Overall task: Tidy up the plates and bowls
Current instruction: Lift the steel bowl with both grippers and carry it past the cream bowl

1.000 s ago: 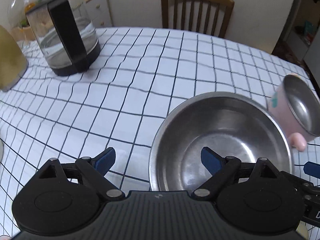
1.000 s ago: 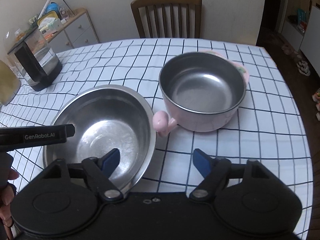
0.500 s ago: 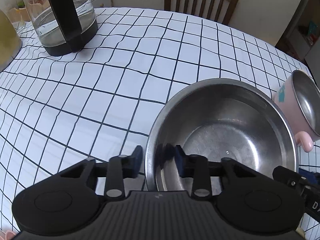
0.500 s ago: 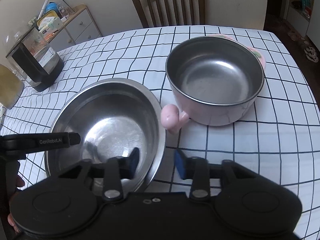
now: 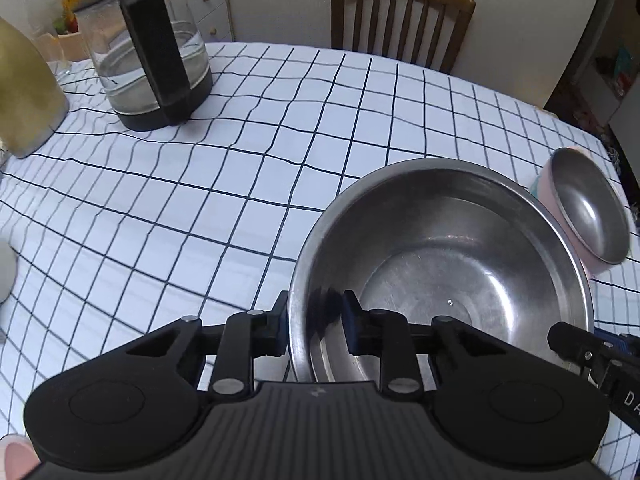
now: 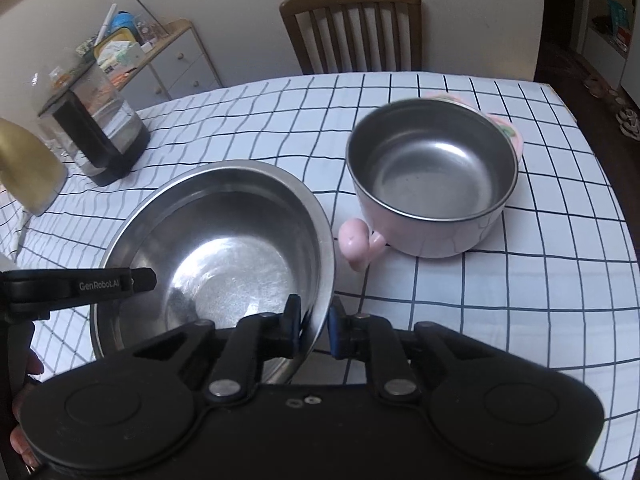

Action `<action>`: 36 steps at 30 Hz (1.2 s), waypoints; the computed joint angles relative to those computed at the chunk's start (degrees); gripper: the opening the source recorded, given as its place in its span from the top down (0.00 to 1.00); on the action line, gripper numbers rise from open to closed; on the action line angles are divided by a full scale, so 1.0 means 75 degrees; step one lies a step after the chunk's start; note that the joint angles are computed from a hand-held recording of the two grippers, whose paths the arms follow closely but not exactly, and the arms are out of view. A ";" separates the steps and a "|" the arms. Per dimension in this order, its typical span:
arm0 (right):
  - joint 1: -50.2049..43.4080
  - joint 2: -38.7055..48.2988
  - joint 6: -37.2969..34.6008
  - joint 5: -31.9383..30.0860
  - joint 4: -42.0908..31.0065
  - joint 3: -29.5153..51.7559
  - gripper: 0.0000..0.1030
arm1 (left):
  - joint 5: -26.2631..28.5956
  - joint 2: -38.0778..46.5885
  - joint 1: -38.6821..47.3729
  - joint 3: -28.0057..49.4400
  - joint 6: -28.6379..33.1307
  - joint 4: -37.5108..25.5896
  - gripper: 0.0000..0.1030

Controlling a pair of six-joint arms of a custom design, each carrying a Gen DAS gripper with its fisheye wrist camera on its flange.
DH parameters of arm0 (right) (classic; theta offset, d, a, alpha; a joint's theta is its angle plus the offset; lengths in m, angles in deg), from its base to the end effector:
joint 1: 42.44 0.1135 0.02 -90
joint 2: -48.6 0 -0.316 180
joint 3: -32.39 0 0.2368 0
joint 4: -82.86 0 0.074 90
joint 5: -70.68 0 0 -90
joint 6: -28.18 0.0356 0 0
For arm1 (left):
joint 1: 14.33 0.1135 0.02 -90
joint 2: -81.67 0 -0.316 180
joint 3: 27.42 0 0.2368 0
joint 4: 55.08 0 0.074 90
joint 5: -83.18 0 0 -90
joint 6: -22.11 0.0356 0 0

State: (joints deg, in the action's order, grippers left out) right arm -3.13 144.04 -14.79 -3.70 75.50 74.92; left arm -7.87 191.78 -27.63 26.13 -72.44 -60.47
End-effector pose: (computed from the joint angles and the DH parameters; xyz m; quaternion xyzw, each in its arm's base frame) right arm 0.1968 0.1487 0.1452 0.0992 0.9530 0.0781 0.2752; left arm 0.3025 -0.0708 0.1159 0.0718 0.9675 -0.0288 0.2408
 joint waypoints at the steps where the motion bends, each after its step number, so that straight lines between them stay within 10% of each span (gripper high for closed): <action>1: 0.0061 -0.0151 -0.0001 0.0036 -0.0163 0.0024 0.86 | 0.0012 -0.0164 0.0000 -0.0078 0.0000 -0.0056 0.76; 18: 0.2257 -0.2630 0.1815 0.1454 -0.3718 0.0560 0.86 | 0.0942 -0.3364 0.0196 -0.1442 0.0956 -0.1549 0.76; 36: 0.7158 -0.2449 0.8487 0.2795 -0.8337 0.1841 0.87 | 0.2943 -0.6962 0.1458 -0.2351 0.3507 -0.4788 0.76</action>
State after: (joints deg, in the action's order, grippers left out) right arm 50.56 125.68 48.87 17.26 12.97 88.73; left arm 14.20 139.57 -16.70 8.49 -46.14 -96.38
